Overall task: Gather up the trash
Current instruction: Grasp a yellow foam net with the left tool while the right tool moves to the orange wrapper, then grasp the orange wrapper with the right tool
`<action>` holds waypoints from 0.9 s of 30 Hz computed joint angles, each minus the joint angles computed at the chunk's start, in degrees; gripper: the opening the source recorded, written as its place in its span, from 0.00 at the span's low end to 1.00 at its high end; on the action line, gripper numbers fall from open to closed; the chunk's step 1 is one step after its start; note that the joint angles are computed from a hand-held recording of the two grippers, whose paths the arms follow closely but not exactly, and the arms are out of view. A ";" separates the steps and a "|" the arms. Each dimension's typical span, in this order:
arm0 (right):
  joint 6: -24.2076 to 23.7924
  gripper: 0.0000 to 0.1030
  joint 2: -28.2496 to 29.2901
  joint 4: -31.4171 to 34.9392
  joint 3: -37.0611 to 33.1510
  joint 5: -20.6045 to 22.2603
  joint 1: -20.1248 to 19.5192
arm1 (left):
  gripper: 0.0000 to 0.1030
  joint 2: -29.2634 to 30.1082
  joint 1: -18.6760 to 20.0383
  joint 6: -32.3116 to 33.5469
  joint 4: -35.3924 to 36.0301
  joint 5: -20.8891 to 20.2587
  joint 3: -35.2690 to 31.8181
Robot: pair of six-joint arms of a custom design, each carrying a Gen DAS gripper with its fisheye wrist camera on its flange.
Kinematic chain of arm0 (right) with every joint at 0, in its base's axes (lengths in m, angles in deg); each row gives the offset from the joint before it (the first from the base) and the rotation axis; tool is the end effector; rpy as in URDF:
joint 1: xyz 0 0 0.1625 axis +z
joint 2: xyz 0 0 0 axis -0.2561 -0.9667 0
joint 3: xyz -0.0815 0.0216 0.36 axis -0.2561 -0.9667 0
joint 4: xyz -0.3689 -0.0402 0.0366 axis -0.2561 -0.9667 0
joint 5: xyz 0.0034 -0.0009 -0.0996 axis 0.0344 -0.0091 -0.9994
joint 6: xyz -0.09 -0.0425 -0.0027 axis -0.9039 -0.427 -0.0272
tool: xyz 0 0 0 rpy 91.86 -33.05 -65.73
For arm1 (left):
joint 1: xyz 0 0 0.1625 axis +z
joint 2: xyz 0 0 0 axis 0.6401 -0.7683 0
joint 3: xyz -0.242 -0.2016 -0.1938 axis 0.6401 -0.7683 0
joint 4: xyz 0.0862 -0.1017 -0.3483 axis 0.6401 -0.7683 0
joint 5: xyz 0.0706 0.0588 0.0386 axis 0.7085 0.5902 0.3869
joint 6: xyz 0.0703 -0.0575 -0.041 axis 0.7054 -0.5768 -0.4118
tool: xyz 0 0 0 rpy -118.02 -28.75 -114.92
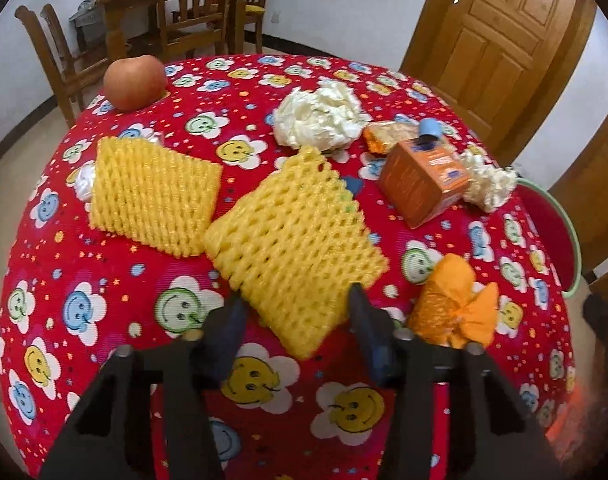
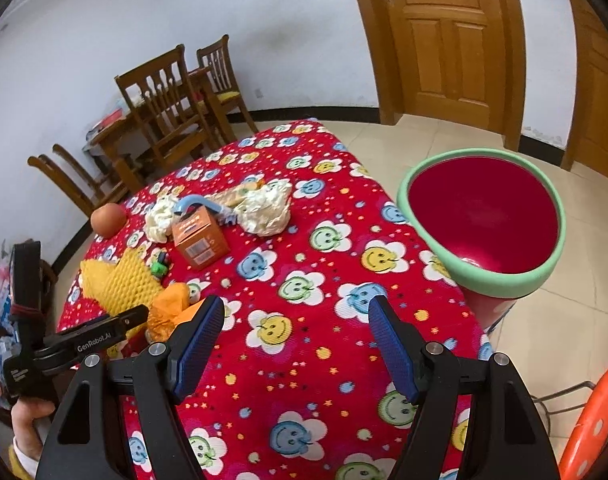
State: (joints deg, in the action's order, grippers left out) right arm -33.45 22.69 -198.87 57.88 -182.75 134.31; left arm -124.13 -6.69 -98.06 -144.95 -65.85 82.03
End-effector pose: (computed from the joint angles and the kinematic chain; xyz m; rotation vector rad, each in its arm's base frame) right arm 0.2692 -0.3431 0.1051 0.4355 -2.3835 0.7736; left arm -0.1323 -0.3375 0.1849 -0.0140 2.3655 -0.8191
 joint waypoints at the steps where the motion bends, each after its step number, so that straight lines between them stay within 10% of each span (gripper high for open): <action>1: 0.05 0.73 0.20 0.25 -0.11 0.29 -0.01 | 0.34 -0.27 -0.10 0.58 -1.15 -0.32 0.39; 8: 0.04 0.73 2.10 1.98 -1.36 2.08 0.08 | 0.11 -4.41 -1.59 1.13 -3.92 -1.01 2.70; 20: -1.04 0.73 7.80 5.03 -4.94 6.16 -0.14 | 0.11 -17.61 -9.24 -12.37 16.44 3.44 3.60; 27: -0.20 0.47 10.58 7.25 -6.64 7.51 -0.66 | 0.11 -21.73 -11.04 -16.40 22.77 4.08 3.78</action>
